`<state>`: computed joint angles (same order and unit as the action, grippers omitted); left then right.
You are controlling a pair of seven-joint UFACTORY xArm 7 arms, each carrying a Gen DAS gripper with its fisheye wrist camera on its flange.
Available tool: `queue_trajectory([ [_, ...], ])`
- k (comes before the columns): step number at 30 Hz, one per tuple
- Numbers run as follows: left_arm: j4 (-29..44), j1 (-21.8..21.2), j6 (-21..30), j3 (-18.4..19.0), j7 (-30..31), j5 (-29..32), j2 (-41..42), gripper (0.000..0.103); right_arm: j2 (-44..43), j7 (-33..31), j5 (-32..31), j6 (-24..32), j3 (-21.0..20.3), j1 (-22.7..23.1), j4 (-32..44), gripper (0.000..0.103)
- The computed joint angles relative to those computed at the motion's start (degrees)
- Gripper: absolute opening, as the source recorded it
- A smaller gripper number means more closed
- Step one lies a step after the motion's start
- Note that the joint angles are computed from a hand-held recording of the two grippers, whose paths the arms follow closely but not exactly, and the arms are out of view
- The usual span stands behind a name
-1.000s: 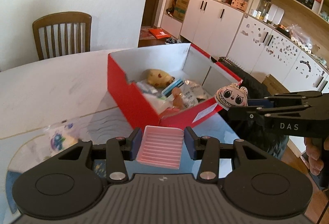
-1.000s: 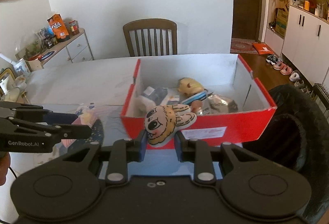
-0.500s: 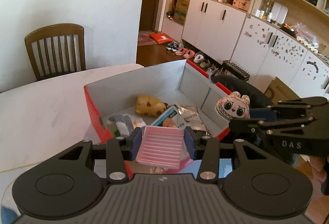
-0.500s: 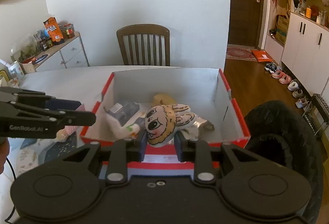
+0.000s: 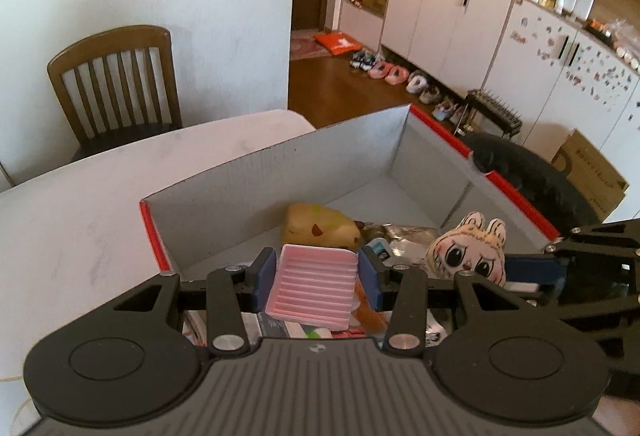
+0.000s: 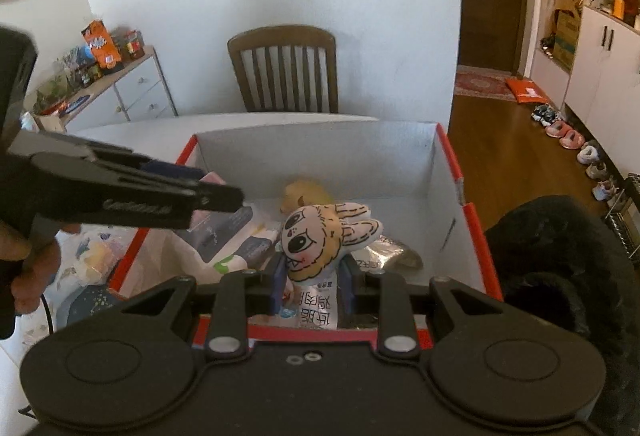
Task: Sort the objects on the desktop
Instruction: 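Lower the soap dish and cookie into the box and open both tools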
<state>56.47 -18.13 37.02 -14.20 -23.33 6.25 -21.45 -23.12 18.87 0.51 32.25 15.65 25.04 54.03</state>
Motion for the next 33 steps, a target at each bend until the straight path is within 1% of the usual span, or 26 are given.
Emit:
queue_trajectory([
  [6,3.9,0.1,2.3,-0.3,-0.4,1.5,5.5,0.044,4.1,-3.4,0.7,0.7,-0.7,1.1,1.9,0.026],
  [10,5.4,-0.4,3.8,-0.1,-0.5,2.6,8.0,0.044,6.6,-7.0,4.6,2.0,-2.3,2.6,3.7,0.026],
  [12,6.2,-0.5,4.9,0.2,-0.6,3.1,9.1,0.044,7.6,-8.1,5.3,2.7,-2.3,2.6,4.5,0.026],
  [17,7.2,-1.1,6.6,1.3,-0.5,2.1,10.7,0.044,9.2,-10.3,7.7,4.4,-2.6,2.8,5.7,0.027],
  [25,7.9,-1.6,7.9,2.3,0.5,-1.1,12.0,0.044,10.5,-10.8,7.4,5.5,-2.2,2.3,6.4,0.027],
  [29,7.7,-1.7,8.4,2.3,0.5,-1.3,12.0,0.044,11.3,-11.3,7.6,6.1,-2.0,2.3,7.0,0.031],
  [31,7.8,-1.7,8.6,2.5,0.3,-1.9,11.9,0.045,11.3,-12.0,8.3,6.3,-2.2,2.5,7.0,0.032],
  [33,7.6,-1.6,8.3,2.6,-0.1,-2.5,11.5,0.048,10.9,-12.1,8.4,6.3,-2.2,2.4,6.7,0.038],
])
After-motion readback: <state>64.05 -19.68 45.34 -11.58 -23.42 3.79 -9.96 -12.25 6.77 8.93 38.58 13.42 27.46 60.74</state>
